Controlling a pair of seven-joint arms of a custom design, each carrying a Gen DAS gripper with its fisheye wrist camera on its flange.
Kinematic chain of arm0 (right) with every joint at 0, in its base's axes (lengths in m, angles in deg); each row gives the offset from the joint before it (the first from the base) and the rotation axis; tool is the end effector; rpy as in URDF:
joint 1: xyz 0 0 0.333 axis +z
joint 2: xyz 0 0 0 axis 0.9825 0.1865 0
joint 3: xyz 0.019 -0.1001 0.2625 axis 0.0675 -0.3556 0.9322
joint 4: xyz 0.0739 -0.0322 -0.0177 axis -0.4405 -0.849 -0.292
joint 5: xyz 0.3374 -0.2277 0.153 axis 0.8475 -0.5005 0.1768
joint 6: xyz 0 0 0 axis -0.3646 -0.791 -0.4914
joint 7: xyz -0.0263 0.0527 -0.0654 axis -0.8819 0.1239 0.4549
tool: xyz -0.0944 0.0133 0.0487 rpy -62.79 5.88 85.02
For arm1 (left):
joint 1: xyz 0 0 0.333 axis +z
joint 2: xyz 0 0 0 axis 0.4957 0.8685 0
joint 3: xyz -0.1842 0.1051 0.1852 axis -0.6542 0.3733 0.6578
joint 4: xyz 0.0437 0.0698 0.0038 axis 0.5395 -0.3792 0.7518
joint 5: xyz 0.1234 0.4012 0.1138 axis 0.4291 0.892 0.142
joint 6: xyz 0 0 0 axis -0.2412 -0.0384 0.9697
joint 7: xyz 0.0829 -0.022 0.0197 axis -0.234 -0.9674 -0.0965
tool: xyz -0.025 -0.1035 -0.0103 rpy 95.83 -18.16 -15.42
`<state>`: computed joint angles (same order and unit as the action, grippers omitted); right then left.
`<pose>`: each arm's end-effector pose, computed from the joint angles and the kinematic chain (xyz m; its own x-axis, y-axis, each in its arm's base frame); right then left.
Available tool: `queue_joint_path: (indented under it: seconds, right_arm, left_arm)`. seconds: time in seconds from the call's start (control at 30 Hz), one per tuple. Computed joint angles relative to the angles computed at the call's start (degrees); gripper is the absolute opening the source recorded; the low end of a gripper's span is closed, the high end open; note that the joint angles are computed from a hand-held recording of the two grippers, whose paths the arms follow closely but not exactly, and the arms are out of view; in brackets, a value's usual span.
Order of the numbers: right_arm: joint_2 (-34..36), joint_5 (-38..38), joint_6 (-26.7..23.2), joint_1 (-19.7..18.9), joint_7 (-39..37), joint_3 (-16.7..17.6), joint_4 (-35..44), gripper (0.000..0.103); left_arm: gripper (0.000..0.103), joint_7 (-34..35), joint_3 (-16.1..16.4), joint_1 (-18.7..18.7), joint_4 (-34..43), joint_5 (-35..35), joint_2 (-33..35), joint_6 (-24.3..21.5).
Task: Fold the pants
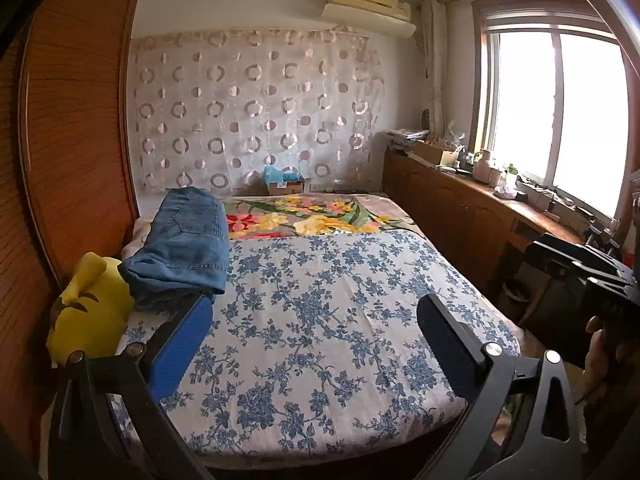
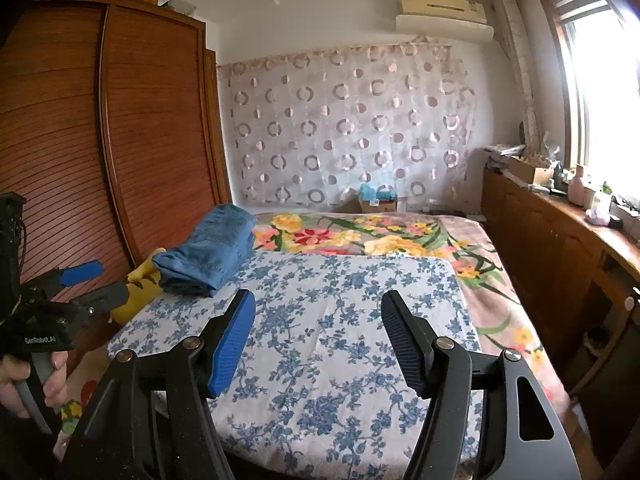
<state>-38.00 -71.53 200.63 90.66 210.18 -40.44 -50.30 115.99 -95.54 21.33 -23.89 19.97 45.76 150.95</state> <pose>0.4969 0.2822 0.6243 0.0275 -0.9991 -0.0321 -0.3399 0.0208 -0.9402 0.6150 -0.1662 0.6240 -0.4286 -0.9016 0.0586 -0.4259 0.1444 -0.8931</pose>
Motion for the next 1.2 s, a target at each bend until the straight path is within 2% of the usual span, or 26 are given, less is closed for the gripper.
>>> queue_joint_path:
  seconds: [0.3, 1.2]
  right_arm:
    - [-0.36, -1.33, -0.28, -0.32, 1.98, 0.40, -0.98, 0.067]
    - [-1.10, -0.85, 1.25, -1.00, 1.52, 0.30, -1.82, 0.067]
  left_arm:
    - [0.102, -4.18, -0.05, 0.31, -1.01, 3.92, -0.53, 0.52]
    - [0.102, -4.68, 0.16, 0.25, -1.33, 4.48, -0.82, 0.33]
